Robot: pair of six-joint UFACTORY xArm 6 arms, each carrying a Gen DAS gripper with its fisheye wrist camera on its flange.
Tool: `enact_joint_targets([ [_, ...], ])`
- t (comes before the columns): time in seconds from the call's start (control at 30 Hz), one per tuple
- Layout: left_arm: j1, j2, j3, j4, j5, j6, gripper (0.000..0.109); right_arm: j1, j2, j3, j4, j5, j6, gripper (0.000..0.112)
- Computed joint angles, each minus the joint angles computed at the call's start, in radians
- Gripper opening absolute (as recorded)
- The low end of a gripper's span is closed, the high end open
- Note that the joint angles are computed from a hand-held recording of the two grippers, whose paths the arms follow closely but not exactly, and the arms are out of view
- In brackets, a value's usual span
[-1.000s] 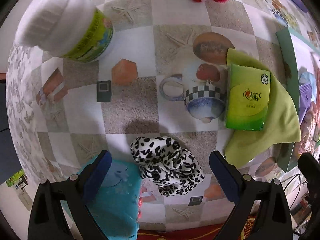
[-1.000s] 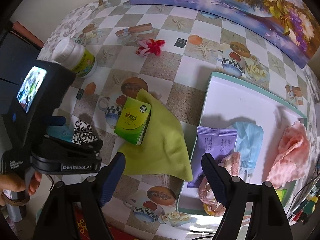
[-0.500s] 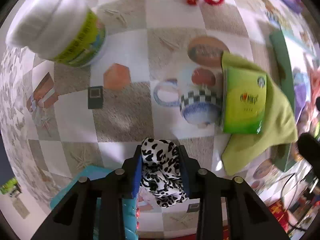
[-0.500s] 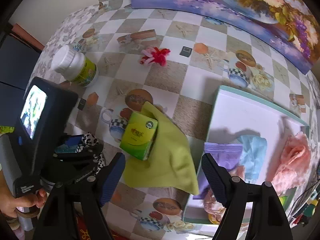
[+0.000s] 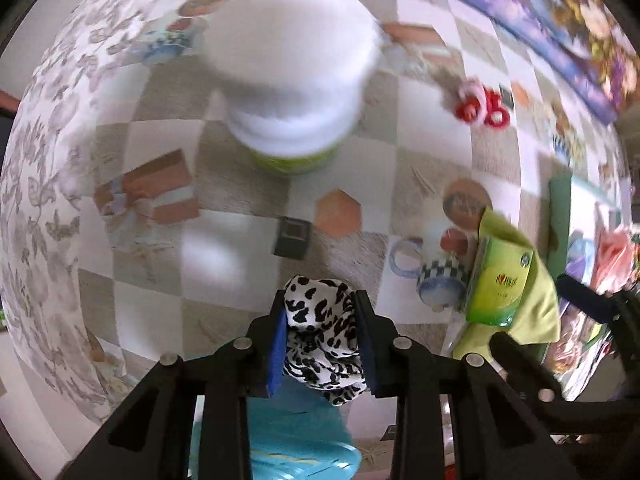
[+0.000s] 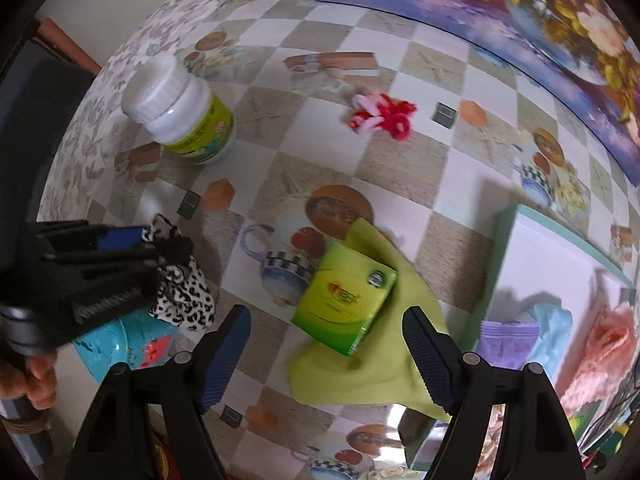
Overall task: Organize soft objects
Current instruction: 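Grasp the green tissue pack with the right tool while the left tool holds the scrunchie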
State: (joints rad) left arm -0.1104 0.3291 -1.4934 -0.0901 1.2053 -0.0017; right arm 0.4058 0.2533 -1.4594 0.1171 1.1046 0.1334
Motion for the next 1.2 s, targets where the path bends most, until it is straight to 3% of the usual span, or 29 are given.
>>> enact_joint_targets([
  [0.13,0.026,-0.016,-0.010,-0.030,-0.001,0.004,0.033,0.016,0.037,-0.040,0.002,0.021,-0.006,0.071],
  [0.27,0.046,-0.029,-0.002,-0.044,-0.005,0.014,0.033,0.030,0.071,-0.069,-0.023,0.045,0.005,0.071],
  [0.43,0.092,-0.034,-0.041,-0.062,0.050,0.055,0.033,0.034,0.117,-0.108,-0.050,0.071,0.036,0.071],
  [0.83,0.093,0.015,-0.050,-0.075,0.039,0.051,0.033,0.024,0.179,-0.174,-0.091,0.122,0.071,0.071],
  [1.2,0.084,0.022,-0.055,-0.070,0.041,0.036,0.033,0.020,0.170,-0.132,-0.076,0.096,0.063,0.058],
])
